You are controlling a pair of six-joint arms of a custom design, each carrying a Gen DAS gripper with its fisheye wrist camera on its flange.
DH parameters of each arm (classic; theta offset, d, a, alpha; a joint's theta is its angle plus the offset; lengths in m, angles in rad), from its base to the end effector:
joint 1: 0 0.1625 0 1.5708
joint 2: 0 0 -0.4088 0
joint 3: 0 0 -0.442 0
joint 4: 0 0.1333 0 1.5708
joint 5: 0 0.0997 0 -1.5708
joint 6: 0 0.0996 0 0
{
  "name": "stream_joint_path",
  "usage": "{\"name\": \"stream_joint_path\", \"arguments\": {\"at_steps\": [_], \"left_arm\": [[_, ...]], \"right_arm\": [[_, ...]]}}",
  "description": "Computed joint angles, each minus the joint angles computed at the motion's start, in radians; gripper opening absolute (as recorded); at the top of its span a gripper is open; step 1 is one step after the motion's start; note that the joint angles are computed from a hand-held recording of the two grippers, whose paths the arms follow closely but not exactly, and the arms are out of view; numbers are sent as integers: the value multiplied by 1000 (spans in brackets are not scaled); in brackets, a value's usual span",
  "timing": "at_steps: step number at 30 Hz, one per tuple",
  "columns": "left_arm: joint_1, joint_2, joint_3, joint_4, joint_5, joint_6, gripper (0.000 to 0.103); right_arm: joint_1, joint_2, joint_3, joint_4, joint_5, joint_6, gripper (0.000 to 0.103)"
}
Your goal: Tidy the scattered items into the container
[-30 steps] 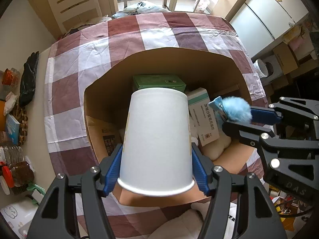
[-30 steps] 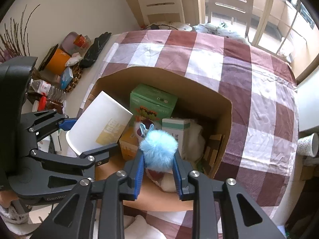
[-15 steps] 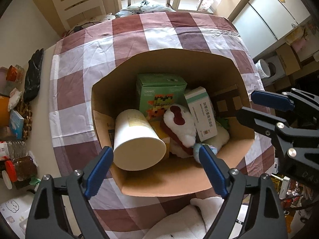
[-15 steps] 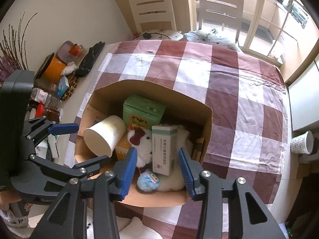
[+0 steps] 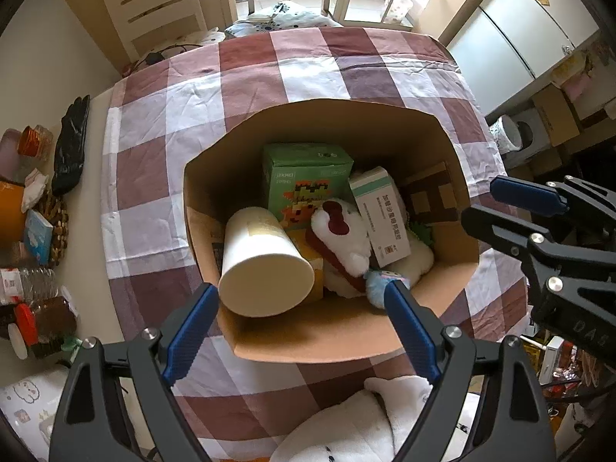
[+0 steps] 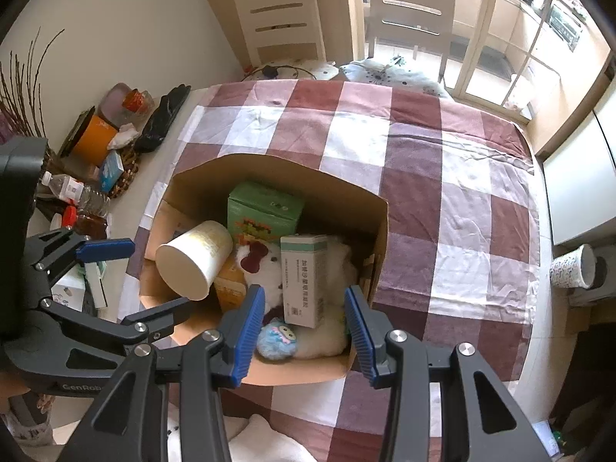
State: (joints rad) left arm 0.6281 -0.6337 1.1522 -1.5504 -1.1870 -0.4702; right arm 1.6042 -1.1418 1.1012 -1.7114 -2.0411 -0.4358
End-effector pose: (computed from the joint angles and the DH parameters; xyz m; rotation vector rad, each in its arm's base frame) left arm -0.5078 -0.5796 0.0551 0.7155 2.3991 0.2099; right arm 0.1124 -0.7224 0.4828 0.5586 -2.5848 0.1088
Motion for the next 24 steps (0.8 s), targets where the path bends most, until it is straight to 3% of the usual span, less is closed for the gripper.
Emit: {"name": "stream_joint_path", "arguments": {"at_steps": [2,8,14,18,24], "left_arm": [[1,-5,-1,20,-12,-37,95],[-9,-20,9,92,-5,-133,97],[-17,-48,39,92,-21,-190,97],[-26,-50,42,116,8,-215,97],[-28,-49,51,114,-4,-219,97]], "right_arm": [[7,-8,12,-13,-28,8,59],[17,-28,48,-34,-110,53,71],[20,-52,98,-52,-192,78,71],[18,-65,113,-38,-191,99,71],[17,-75,127,-15,-182,119,71]]}}
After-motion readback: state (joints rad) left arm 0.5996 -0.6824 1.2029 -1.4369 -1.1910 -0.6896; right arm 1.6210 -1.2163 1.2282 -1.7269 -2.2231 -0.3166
